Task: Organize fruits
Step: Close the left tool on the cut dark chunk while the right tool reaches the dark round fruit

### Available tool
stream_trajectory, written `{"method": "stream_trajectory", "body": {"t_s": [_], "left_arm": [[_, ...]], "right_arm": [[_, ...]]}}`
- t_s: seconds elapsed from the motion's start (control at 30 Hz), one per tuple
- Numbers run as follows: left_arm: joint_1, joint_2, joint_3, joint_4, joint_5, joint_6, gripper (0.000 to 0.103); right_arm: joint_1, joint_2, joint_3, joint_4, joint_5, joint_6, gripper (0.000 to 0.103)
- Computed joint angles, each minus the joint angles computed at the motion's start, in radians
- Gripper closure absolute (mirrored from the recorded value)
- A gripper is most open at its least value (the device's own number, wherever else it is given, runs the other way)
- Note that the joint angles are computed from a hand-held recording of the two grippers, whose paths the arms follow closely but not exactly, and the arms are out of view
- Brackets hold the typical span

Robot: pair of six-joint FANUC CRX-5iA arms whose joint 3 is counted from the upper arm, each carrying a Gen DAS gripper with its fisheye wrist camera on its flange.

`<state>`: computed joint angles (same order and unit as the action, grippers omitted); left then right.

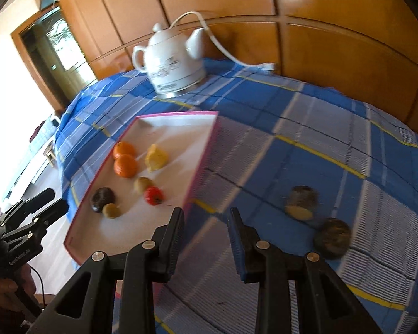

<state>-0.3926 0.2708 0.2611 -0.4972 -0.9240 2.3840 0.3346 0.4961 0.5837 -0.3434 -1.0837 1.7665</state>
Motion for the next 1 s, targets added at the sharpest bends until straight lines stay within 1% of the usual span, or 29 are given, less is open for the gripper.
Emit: {"method": "stream_trajectory", "body": {"t_s": [0.4, 0.63, 0.77, 0.9, 1.0], "left_arm": [[-0.016, 0.032, 0.041, 0.015, -0.014, -0.051, 0.043], [-0.023, 0.061, 0.080, 0.031, -0.020, -0.098, 0.043], [-0.030, 0.089, 0.118, 0.057, -0.012, -0.155, 0.043], [-0.034, 0.123, 0.160, 0.097, 0.000, -0.229, 0.043], [-0.036, 0.161, 0.203, 0.146, 0.006, -0.296, 0.043]], "right_arm": [[-0.063, -0.005, -0.016, 0.092, 0.044, -0.042, 0.071], [-0.103, 0.019, -0.005, 0.162, 0.074, -0.091, 0.071], [-0.127, 0.040, 0.003, 0.183, 0.081, -0.149, 0.071], [-0.151, 0.065, 0.028, 0.187, 0.058, -0.225, 0.071], [-0.164, 0.075, 0.052, 0.161, 0.041, -0.250, 0.071]]}}
